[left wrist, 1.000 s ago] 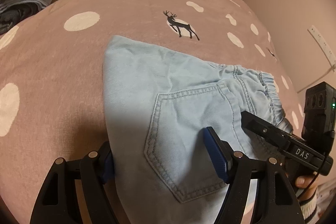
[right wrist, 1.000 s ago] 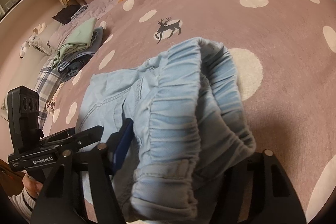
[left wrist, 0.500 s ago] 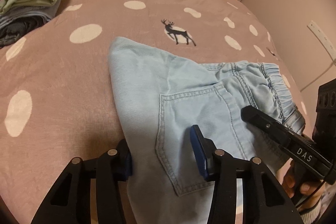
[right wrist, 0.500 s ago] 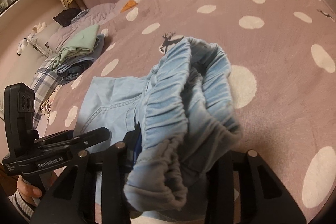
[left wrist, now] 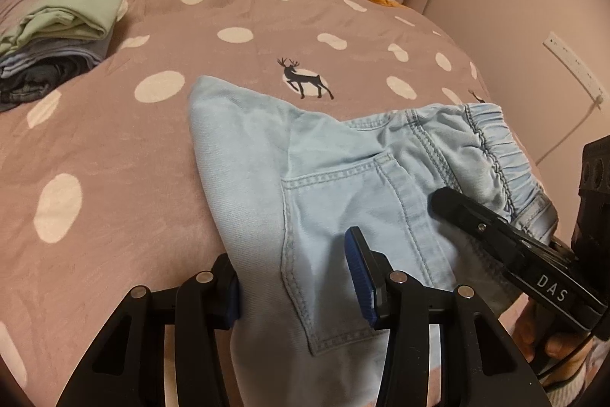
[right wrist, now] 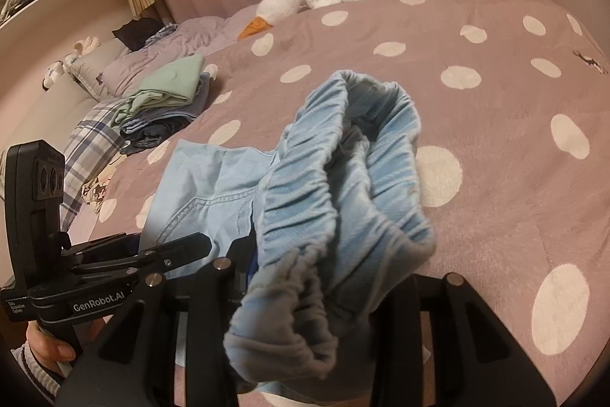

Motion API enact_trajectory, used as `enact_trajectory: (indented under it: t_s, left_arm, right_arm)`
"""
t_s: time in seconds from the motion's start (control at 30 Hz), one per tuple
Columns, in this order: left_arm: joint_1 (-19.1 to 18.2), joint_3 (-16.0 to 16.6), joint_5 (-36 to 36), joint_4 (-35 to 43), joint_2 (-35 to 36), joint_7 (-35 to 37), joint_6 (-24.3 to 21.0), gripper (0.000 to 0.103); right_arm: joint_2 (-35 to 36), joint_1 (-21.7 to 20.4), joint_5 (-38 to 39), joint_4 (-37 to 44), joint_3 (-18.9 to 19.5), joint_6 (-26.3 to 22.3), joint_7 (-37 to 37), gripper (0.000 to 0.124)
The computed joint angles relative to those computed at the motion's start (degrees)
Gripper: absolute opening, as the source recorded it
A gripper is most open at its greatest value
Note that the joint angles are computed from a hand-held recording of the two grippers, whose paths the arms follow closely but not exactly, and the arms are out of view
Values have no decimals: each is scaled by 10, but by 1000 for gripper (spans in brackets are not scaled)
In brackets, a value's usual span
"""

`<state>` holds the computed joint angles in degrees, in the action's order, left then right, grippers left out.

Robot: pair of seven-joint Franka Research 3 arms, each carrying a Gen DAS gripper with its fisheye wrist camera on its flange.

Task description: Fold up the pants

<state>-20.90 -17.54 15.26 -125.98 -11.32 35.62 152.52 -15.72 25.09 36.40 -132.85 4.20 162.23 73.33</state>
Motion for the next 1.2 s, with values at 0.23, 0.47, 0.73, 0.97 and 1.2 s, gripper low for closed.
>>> enact_trajectory:
  t_s: [0.23,0.47,0.73,0.97,1.2]
  left_arm:
    - [1,-4,10,-16,-30,-18,-7,47]
    - [2,-7,13,-40,-68,-35,-10,47]
    - [3,-10,16,-60,-101,-49,-17,47]
    - [6,-12,21,-76,-126,-65,-21,47]
    - [6,-10,20,-88,-147,-66,-25,47]
  right_arm:
    - [-24,7,-11,-11,6,2,2,37]
    - [-39,19,-18,-13,7,2,-4,37]
    - [-52,30,-26,-17,12,4,-6,37]
    - [-58,38,-34,-15,15,4,-8,37]
    - [-60,47,-36,-11,16,4,-13,37]
